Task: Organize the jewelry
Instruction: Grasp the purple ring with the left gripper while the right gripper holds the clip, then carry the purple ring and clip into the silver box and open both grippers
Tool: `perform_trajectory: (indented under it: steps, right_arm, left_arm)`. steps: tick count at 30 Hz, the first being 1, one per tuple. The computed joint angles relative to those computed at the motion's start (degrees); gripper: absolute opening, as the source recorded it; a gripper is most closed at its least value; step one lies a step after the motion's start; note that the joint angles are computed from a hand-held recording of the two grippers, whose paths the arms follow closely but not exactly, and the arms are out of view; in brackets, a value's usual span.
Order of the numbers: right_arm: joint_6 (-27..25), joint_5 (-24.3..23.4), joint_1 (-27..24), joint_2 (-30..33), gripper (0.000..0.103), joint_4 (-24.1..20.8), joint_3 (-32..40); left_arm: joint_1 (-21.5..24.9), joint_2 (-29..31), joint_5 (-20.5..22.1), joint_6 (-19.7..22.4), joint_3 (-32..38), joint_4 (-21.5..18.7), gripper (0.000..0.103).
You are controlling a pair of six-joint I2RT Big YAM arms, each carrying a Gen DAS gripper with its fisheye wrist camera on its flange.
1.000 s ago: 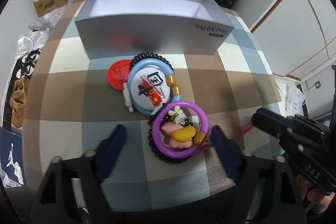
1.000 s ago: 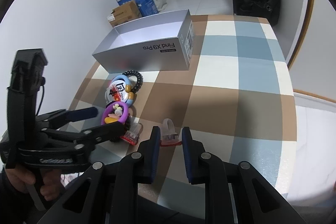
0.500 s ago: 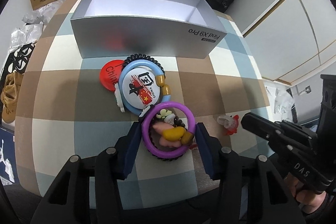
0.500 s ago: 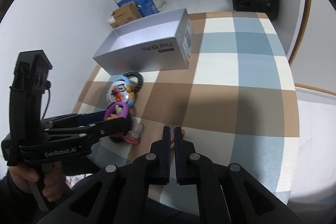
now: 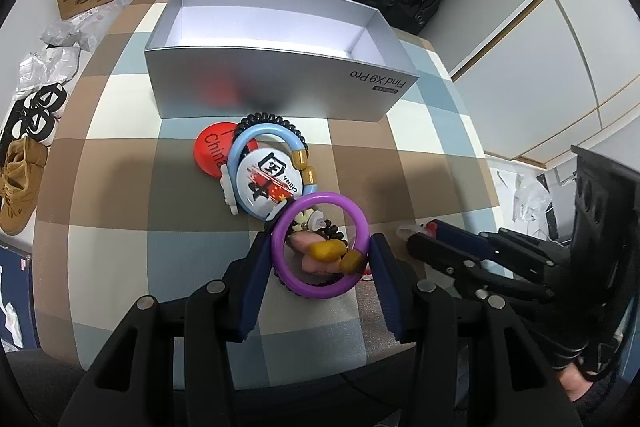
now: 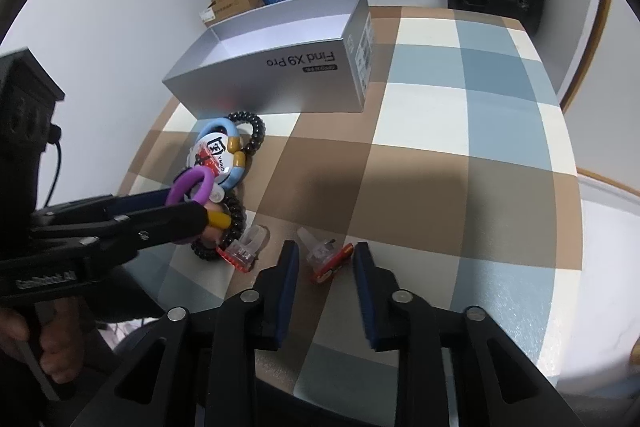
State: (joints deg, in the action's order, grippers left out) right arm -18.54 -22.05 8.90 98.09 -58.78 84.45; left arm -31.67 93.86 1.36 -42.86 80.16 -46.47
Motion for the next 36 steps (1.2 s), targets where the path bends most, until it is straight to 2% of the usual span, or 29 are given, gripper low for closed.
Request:
perform_trajectory:
  steps: [7,11,16,20,25,30,36]
  right_arm:
    - [0.2,-0.3,0.0,-1.0,0.022,1.8,-0.5]
    - [2.9,-3.9,-0.8,-1.8,0.022,3.5,0.1]
    - [6.2,-8.3,-1.2,-3.7,0.022,8.2,0.4]
    - [8.4,-10.0,-0.9,-3.1,0.022,9.7,2.4]
    - [11.8,-11.6,-0.6,0.3,0.022,9.1,7.8]
    - [13.7,-12.7,-0.2,3.6,0.022,8.3,12.7]
    - [15.5,-13.7,1.0,9.1,0.022,5.3,20.4]
  left_arm:
    - [0.1,-1.4,0.3,-0.8,-0.4,1.5,0.043]
    - [0.3,-2.2,0.0,-1.4,-0.4,3.0,0.043]
    - [0.8,-2.1,-2.6,-0.6,1.7,3.3,0.043]
    - [2.3,-2.1,-3.0,-1.9,2.6,3.8,0.043]
    - [3.6,-0.3,-5.1,-0.8,6.0,2.5,0.043]
    - [6.3,1.9,-2.7,-1.0,9.2,1.9,0.043]
    - [7.2,5.5,-4.2,3.7,14.2,-2.0,0.043]
